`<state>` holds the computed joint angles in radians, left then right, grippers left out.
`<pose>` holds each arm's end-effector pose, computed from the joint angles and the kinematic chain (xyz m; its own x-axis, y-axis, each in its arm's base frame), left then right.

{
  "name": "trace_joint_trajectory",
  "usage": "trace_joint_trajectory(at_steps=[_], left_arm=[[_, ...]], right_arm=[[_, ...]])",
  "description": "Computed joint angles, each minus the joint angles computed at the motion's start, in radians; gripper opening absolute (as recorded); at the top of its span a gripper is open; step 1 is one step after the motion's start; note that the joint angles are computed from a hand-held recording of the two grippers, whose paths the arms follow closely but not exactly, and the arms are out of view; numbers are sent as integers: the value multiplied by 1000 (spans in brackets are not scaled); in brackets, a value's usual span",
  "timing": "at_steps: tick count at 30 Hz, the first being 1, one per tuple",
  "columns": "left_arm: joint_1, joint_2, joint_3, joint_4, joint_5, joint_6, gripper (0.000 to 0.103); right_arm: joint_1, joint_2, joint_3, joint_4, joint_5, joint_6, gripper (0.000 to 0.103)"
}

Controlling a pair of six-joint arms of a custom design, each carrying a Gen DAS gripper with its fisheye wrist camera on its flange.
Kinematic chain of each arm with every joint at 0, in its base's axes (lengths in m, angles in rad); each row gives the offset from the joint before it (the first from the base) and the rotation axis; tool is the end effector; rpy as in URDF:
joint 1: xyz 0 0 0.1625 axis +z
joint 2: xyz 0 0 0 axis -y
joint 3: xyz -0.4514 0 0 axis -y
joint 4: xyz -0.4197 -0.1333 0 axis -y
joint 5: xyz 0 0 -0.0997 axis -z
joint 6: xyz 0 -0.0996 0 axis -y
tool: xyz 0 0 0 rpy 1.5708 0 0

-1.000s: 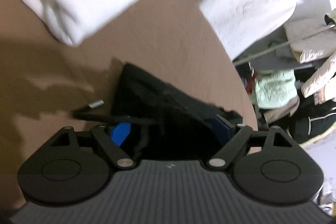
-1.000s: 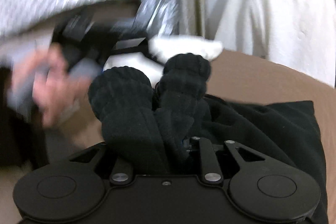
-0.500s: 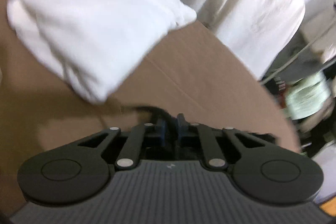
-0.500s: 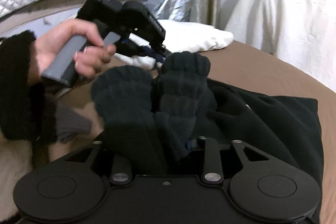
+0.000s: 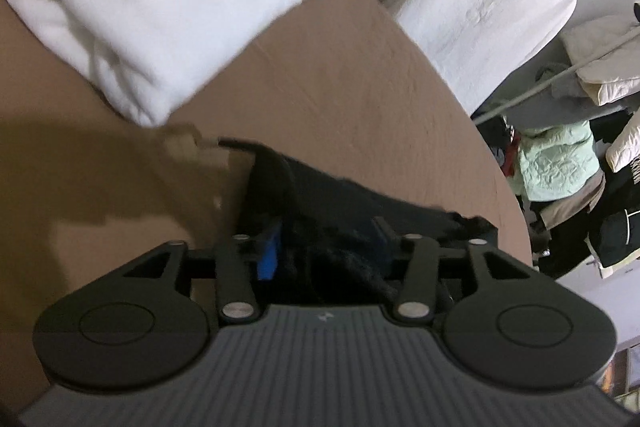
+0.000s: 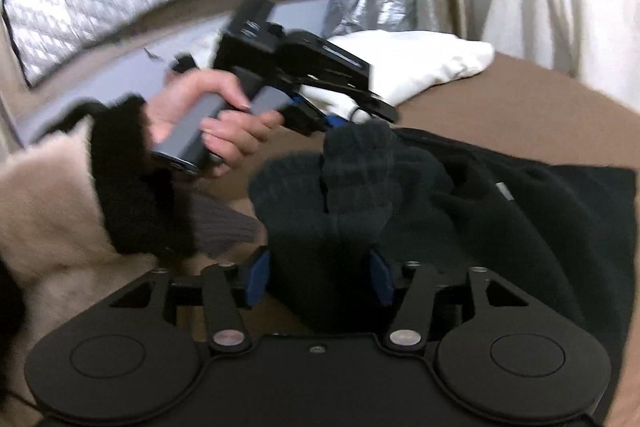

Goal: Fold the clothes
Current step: 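Carry one black knit glove in the right gripper toward the white cloth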

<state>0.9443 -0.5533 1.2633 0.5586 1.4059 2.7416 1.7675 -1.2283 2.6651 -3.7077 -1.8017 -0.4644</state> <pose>-0.2519 -0.6033 0.0027 -0.9804 0.1951 -0.0284 0.1932 0.9221 -0.3352 0.1761 -0.3181 0.1618 -0.8124 -0.3767 0.4451 -0.5741 0.6501 -0.4977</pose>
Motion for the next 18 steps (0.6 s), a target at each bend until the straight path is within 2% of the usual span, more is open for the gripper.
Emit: trace_joint_trajectory(at_steps=[1, 3, 4, 5, 8, 10, 11, 12, 13, 14, 15, 16, 18], left_arm=[[-5, 3, -1, 7, -13, 21, 51], [-18, 11, -4, 23, -47, 64, 45], [-26, 18, -8, 27, -72, 87, 32], [-32, 24, -9, 26, -88, 113, 29], [-39, 15, 8, -5, -104, 156, 22], [-39, 4, 20, -25, -103, 159, 18], [-37, -1, 24, -30, -99, 161, 16], [-35, -3, 26, -33, -99, 162, 15], [-36, -7, 34, -37, -106, 165, 14], [-40, -18, 50, -48, -119, 170, 4], [-44, -36, 74, -67, -130, 169, 4], [-42, -62, 101, -91, -111, 165, 4], [-26, -117, 155, -140, -24, 155, 4]], right_arm=[[-39, -37, 14, 21, 86, 23, 65], [-111, -83, 32, 43, 213, 76, 66], [-127, -95, 35, 45, 239, 109, 66], [-127, -77, 29, 31, 223, 100, 67], [-91, -21, 1, -1, 111, 85, 67], [-22, 54, -45, 3, -38, 26, 66], [10, 108, -68, -32, -109, -27, 65], [31, 155, -90, -68, -158, -87, 51], [38, 169, -102, -90, -166, -140, 24], [41, 178, -112, -107, -164, -185, 25], [34, 164, -116, -113, -150, -189, 22], [24, 140, -117, -113, -137, -164, 17], [-3, 86, -117, -105, -108, -103, 15]])
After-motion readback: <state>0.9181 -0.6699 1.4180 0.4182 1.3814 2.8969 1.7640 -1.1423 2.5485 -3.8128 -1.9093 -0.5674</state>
